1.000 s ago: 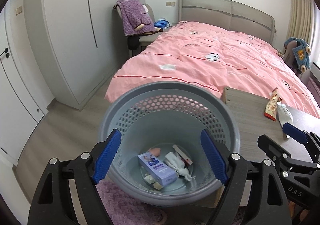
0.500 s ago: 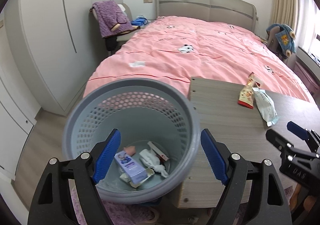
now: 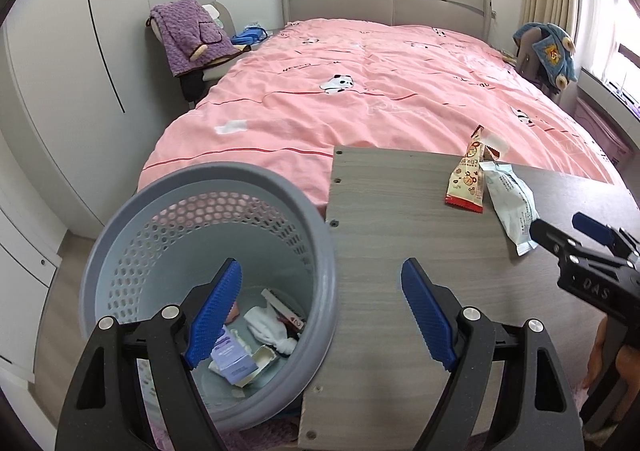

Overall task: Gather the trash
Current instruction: 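Move both open tools from the basket toward the snack wrappers on the table, then grasp the light-blue wrapped pack with the right tool while the left tool grasps the red-white cookie packet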

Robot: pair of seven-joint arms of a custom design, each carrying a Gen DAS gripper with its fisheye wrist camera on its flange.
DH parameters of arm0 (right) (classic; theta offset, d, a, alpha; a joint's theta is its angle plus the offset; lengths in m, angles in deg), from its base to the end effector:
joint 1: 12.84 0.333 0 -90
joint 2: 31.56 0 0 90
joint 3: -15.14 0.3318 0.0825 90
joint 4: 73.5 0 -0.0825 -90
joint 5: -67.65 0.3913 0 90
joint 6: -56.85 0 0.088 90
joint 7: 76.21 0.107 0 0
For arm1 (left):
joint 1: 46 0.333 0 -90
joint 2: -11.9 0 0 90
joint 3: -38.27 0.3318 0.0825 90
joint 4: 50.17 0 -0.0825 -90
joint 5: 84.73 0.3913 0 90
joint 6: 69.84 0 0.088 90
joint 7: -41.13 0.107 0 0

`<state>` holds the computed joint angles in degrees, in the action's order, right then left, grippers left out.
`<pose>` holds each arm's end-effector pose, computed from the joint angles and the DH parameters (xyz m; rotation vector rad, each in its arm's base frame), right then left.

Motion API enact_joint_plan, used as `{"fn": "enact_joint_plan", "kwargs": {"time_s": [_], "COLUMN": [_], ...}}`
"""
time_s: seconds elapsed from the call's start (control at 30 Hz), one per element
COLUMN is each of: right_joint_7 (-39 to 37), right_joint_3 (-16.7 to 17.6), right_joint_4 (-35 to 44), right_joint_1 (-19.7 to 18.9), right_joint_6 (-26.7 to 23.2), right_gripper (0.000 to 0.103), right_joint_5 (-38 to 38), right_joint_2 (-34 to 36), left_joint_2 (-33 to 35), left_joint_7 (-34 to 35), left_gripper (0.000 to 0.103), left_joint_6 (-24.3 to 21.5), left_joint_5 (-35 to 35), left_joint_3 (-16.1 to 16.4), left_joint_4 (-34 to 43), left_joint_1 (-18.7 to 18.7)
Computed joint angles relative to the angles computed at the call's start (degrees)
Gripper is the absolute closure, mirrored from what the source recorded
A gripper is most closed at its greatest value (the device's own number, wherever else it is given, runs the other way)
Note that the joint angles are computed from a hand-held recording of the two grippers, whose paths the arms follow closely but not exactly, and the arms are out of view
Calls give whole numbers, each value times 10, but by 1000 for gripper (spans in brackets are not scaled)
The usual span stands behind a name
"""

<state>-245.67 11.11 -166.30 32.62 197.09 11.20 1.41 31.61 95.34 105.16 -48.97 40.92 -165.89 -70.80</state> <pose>0.5408 0.4869 0.3242 -1.4879 2.0269 -0.7562 0.5824 -0.2888 0.3594 -1.4621 2.1442 -0.7487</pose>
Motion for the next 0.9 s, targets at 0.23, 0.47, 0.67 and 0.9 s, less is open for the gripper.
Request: {"fn": "enact_joint_plan", "kwargs": {"time_s": [0.23, 0.47, 0.67, 0.9], "right_joint_7": [-59, -96, -126, -80], "right_joint_3": [0, -11, -12, -48], "right_joint_4": [24, 36, 34, -13], "right_joint_1": [-28, -37, -46, -26], "right_joint_6": [10, 25, 62, 120], "right_gripper": [8, 8, 36, 54], "right_joint_5": [45, 83, 114, 98], "right_joint_2": [22, 39, 46, 21], "left_joint_2": [40, 75, 97, 125], "left_joint_7": [35, 73, 88, 109], "left_gripper": [24, 24, 24, 24], "left_joint_6": [-33, -58, -74, -97], "left_joint_5": [-36, -72, -88, -106], "left_joint_3": [-27, -45, -42, -55], "left_joint_4": [54, 100, 132, 177], "left_joint_1": [9, 11, 1, -2]}}
